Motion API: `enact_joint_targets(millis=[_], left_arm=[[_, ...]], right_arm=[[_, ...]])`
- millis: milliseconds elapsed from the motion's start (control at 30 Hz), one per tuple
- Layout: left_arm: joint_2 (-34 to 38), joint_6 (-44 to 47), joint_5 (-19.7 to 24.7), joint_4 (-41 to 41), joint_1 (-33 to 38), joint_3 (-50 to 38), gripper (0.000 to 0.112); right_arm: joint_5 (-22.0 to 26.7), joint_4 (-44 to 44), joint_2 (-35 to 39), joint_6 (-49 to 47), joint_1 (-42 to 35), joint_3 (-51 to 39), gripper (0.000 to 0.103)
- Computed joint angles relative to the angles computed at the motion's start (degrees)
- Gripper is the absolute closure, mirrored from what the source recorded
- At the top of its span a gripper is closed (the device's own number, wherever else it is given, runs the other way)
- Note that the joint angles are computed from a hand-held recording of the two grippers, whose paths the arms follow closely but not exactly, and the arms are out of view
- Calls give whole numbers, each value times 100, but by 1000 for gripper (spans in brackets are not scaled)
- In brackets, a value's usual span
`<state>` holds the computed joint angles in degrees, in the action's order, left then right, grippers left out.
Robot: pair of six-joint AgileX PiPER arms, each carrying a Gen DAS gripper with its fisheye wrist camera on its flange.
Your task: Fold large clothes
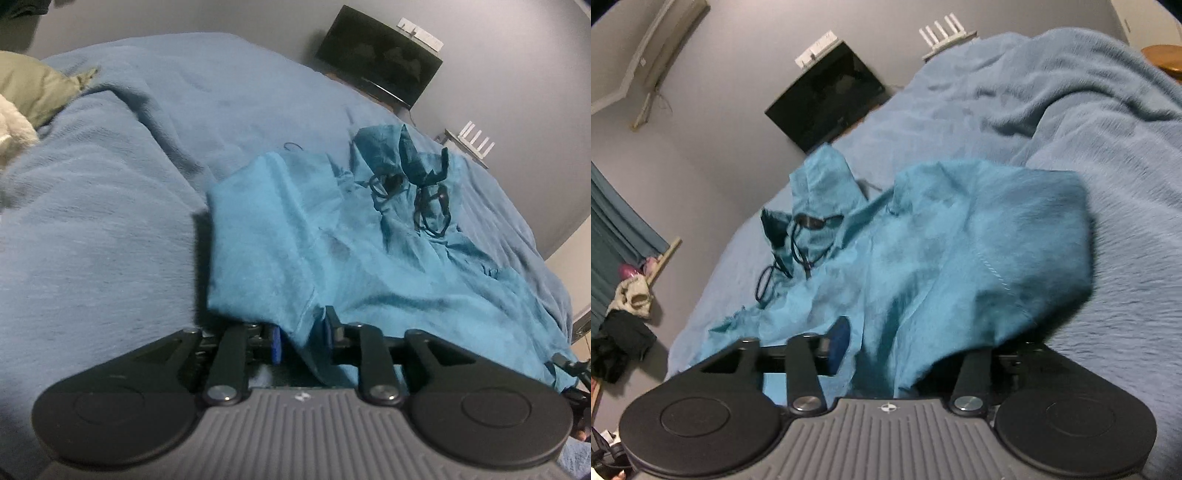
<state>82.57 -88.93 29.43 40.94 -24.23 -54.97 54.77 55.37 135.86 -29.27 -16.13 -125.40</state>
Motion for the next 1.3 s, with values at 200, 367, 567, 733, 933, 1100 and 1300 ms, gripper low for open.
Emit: enact_joint_targets(millis=[200, 367, 567, 733, 933, 1100, 1300], left_arm=[[-585, -610, 1354, 878, -751, -91, 78], [-963, -847, 2053, 1814, -1497, -226, 46], [-58, 618, 1089, 878, -1166, -1172, 46], [1258, 2083, 374, -273, -963, -2186, 46], [2353, 2953, 658, -719, -1102, -2979, 46], [2704, 3459, 467, -1330, -922, -2911, 46], [3125, 3568, 628, -836, -1165, -2958, 46]], right_arm=[[-488, 628, -1087, -1158, -437, 1742, 43], [-1017, 1268, -1992, -2229, -671, 2946, 19], [-880, 1451, -2406, -3319, -502, 2981, 15], [-437, 240, -1857, -3197, 404, 1913, 16], [-889, -589, -1557, -4051, 1390, 1903, 31], [-788, -1430, -1108, -3476, 1651, 1649, 33], [-406, -2040, -539, -2652, 1726, 1065, 33]])
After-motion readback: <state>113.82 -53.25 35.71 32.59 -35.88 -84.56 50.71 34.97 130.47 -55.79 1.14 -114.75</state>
